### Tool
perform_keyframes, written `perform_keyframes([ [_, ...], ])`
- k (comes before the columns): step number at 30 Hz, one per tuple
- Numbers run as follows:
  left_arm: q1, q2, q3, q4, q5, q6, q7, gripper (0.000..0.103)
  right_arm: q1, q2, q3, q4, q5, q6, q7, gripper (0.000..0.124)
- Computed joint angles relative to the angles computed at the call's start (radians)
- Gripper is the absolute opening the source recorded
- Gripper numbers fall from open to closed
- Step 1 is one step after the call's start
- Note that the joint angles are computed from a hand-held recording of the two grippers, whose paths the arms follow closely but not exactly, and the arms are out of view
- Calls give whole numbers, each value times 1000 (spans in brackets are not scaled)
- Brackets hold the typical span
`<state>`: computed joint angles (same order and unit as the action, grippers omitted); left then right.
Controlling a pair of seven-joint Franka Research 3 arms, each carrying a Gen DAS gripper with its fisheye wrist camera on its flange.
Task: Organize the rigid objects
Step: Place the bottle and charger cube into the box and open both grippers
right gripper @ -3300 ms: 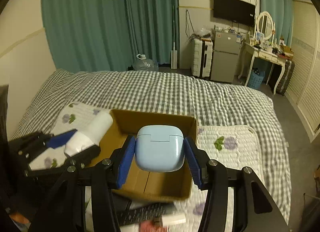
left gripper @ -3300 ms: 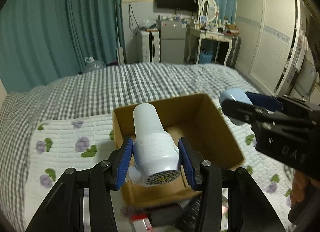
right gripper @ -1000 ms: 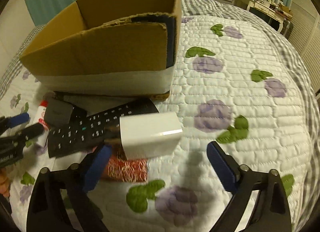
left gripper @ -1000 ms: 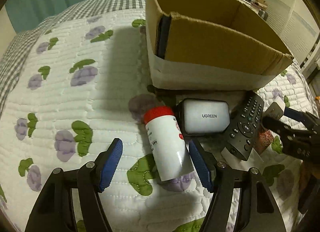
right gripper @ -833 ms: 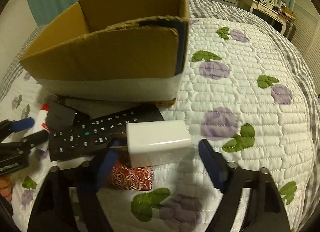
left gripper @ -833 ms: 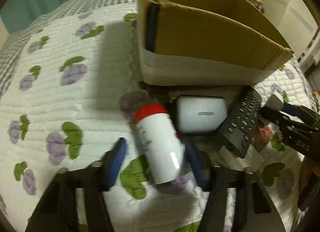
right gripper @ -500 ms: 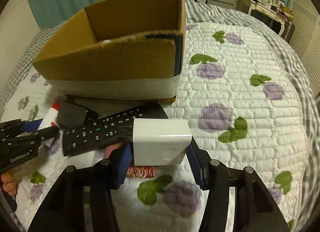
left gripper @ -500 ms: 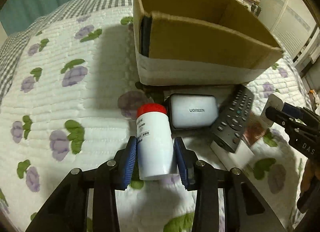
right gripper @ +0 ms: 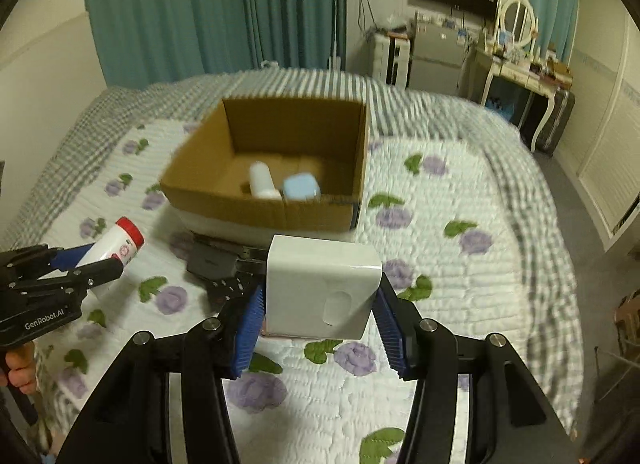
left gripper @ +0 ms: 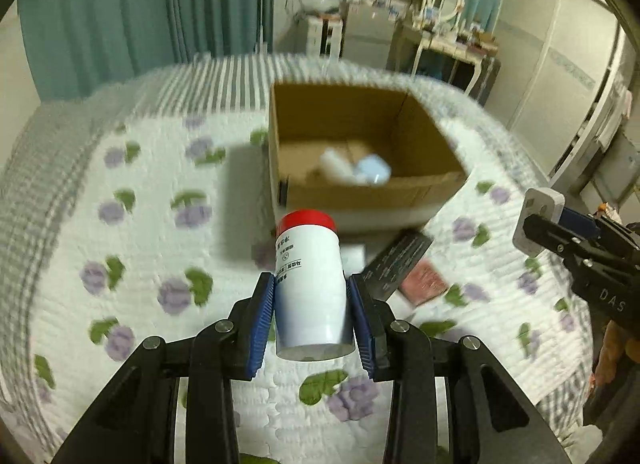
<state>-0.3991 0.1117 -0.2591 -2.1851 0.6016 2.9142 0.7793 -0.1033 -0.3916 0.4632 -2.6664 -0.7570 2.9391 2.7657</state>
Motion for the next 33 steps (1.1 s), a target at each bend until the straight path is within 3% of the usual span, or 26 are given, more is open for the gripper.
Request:
perform_keyframes([
  [8,1,-25,-4,101,56,13,2,37,37,-99,-34,68,66,-64,-122,52],
  [13,-11,59,8,230,69,-13,23,37,-53,-50,19,163,18,-39,-102,52],
  [21,-56,316,37,517,3,-115,146,37,-123,268,11,407,-185,-15,-5,52],
  [26,-76,516,48,733,-85,-205,262,37,-81,486,-61,536,-238,-25,9,52],
  [33,-116,685,82,935,-153,-276,346,37,0,691,-167,665,-209,-33,-53,52],
])
